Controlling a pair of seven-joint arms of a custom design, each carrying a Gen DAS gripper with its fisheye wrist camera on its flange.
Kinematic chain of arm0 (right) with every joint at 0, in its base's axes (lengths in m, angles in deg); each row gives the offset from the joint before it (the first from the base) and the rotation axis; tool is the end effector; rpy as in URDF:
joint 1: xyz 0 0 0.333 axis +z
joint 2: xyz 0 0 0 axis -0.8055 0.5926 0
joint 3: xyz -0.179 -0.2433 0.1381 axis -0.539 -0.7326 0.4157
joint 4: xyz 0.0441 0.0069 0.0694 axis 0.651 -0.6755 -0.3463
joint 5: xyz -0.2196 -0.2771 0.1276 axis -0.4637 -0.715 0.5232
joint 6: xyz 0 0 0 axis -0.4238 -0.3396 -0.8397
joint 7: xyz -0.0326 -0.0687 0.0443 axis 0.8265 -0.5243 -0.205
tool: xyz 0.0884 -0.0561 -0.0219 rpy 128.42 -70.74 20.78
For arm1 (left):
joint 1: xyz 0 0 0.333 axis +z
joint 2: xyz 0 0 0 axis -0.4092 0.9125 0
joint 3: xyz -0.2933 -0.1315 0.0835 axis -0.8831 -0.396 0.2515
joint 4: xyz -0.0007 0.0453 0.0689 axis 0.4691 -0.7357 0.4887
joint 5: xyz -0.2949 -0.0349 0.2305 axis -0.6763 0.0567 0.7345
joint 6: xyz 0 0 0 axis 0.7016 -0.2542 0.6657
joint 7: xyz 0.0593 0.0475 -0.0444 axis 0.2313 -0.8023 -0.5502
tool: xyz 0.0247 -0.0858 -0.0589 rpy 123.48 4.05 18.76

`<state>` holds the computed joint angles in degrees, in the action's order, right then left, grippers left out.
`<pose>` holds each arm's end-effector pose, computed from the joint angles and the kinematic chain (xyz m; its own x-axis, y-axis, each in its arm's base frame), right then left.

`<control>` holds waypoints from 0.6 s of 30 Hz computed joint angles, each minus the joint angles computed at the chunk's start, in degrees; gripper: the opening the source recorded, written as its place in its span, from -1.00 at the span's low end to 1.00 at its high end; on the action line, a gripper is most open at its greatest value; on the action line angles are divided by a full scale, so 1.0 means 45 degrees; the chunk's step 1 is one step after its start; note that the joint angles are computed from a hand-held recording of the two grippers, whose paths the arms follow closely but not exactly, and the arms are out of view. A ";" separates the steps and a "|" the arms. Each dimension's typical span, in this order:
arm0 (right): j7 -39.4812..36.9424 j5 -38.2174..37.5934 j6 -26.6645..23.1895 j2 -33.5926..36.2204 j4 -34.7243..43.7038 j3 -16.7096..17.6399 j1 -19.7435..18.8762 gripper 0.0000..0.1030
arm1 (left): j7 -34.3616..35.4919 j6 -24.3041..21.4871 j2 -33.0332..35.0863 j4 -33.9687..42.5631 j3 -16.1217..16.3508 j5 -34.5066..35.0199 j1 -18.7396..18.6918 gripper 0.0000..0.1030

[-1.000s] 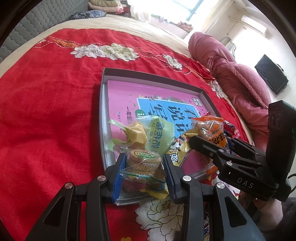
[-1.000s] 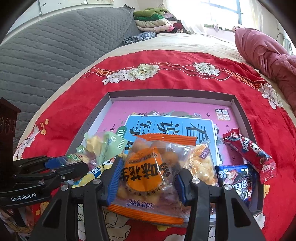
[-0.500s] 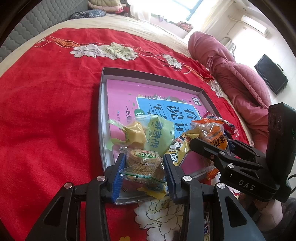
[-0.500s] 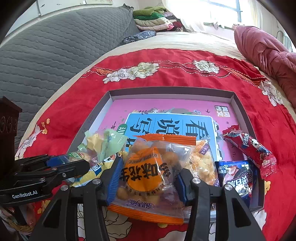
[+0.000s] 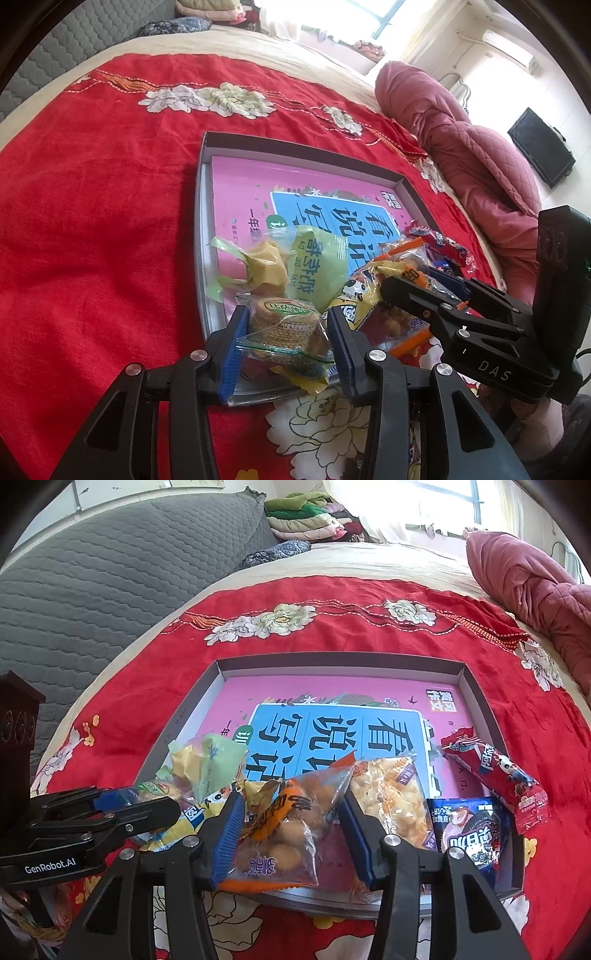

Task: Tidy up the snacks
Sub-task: 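Open right tool over tray releasing bag while left tool releases cookie pack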

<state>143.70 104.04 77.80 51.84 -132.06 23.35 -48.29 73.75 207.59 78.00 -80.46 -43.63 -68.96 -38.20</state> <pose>0.4769 0.0302 0.4846 0.1139 -0.9767 -0.1821 -0.8084 0.0155 -0.5884 0.5211 -0.2448 0.4760 -0.3289 -0.8646 0.3798 -0.8629 0.1118 -0.4928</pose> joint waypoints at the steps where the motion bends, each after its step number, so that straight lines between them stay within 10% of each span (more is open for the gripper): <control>1: -0.0005 0.0014 -0.0004 -0.0021 -0.0008 -0.0009 0.0004 0.02 | 0.0023 -0.0009 0.0008 0.0009 0.0001 -0.0013 0.0002 -0.10; 18: 0.0398 -0.0157 0.0089 -0.0506 -0.0162 -0.0067 -0.0337 0.02 | -0.0072 -0.0101 -0.0181 -0.0013 0.0021 0.0260 -0.0003 0.15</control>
<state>145.49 103.33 78.20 49.57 -132.78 23.05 -49.81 73.43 207.13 77.18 -80.51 -43.54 -67.79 -38.21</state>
